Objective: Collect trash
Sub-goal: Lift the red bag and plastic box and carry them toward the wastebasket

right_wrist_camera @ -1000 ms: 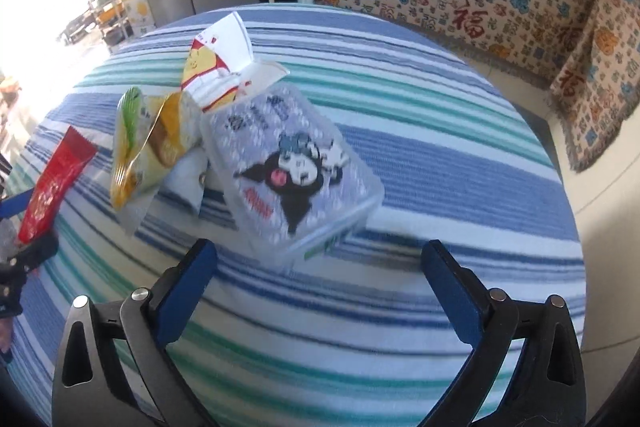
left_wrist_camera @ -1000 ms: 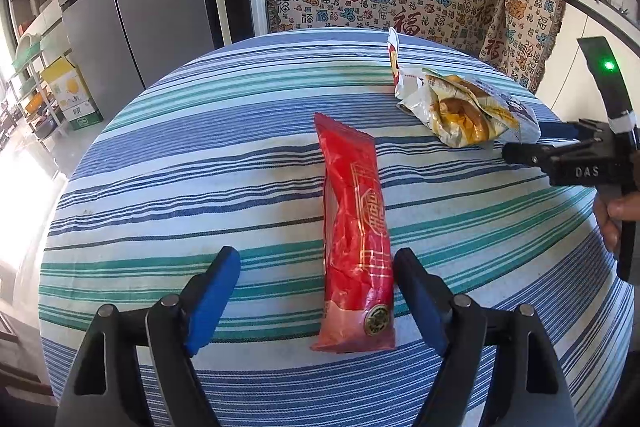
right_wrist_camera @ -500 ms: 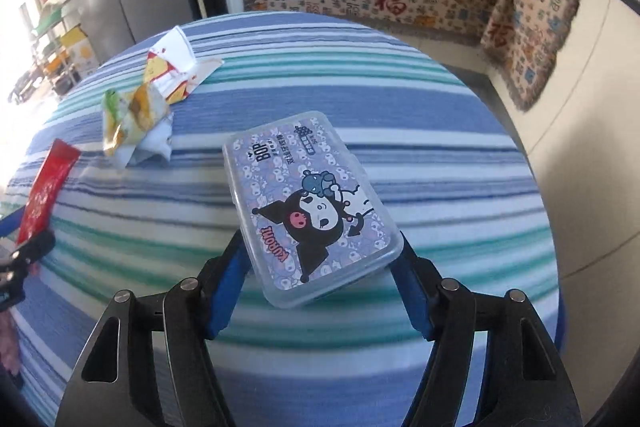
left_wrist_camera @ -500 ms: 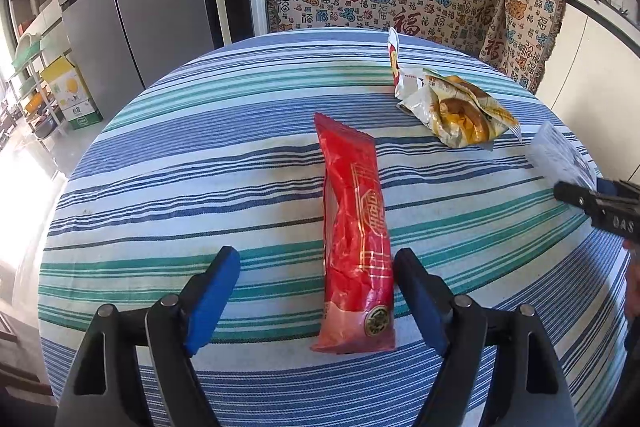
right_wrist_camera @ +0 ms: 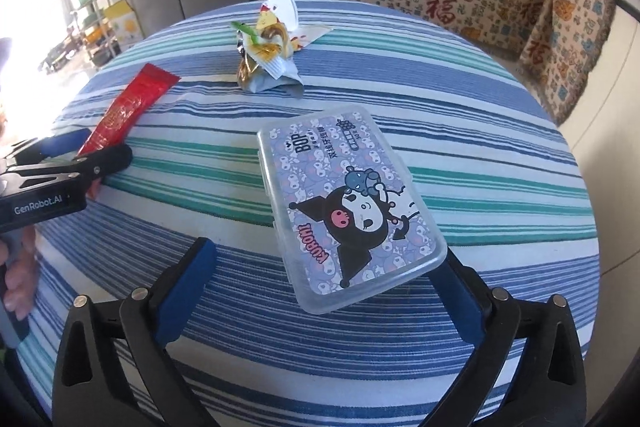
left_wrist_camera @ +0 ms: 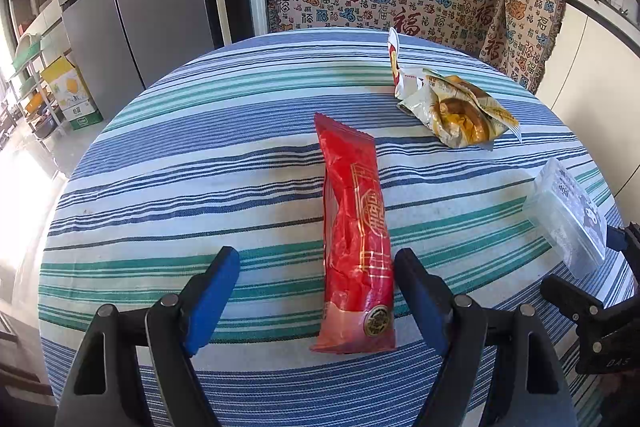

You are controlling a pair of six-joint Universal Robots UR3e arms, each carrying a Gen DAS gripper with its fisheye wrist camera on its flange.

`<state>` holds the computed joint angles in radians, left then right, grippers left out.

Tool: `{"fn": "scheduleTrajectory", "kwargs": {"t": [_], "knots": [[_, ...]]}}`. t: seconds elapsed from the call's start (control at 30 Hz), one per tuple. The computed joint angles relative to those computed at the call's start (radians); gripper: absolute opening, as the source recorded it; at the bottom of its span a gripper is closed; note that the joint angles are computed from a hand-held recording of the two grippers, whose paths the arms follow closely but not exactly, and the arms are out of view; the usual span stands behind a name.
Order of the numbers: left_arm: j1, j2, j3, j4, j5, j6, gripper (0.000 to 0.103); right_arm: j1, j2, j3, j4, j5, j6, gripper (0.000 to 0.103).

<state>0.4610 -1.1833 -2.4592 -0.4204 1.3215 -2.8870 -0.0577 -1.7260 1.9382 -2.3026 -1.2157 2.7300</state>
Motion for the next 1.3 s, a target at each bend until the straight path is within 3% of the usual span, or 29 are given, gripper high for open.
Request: {"fn": "scheduleTrajectory", "kwargs": {"t": [0.53, 0.73, 0.87, 0.97, 1.07, 1.13, 1.17, 1.23, 1.3], "knots": [[0.01, 0.019, -0.008, -0.014, -0.017, 0.014, 0.081, -0.021, -0.001, -0.005, 0.017, 0.03, -0.018, 0.102], [0.143, 0.125, 0.056, -0.314, -0.203, 0.195, 0.082, -0.068, 0.075, -0.24, 0.347, 0.068, -0.141, 0.101], [0.094, 0.006, 0.18, -0.358, -0.163, 0.189, 0.08, -0.006, 0.201, -0.487, 0.509, -0.009, -0.174, 0.096], [0.029, -0.083, 0.257, -0.329, -0.1, 0.163, 0.079, 0.055, 0.274, -0.61, 0.554, -0.067, -0.172, 0.092], [-0.005, -0.127, 0.32, -0.358, -0.081, 0.167, 0.055, 0.097, 0.337, -0.673, 0.558, -0.126, -0.162, 0.09], [-0.027, -0.149, 0.343, -0.358, -0.06, 0.172, 0.033, 0.103, 0.371, -0.708, 0.577, -0.138, -0.142, 0.079], [-0.032, -0.151, 0.345, -0.359, -0.054, 0.176, 0.027, 0.093, 0.375, -0.717, 0.596, -0.126, -0.137, 0.066], [-0.021, -0.125, 0.326, -0.365, -0.069, 0.185, 0.018, 0.062, 0.34, -0.688, 0.593, -0.091, -0.136, 0.066], [0.006, -0.076, 0.291, -0.377, -0.097, 0.195, 0.016, 0.028, 0.291, -0.649, 0.59, -0.059, -0.15, 0.066]]}}
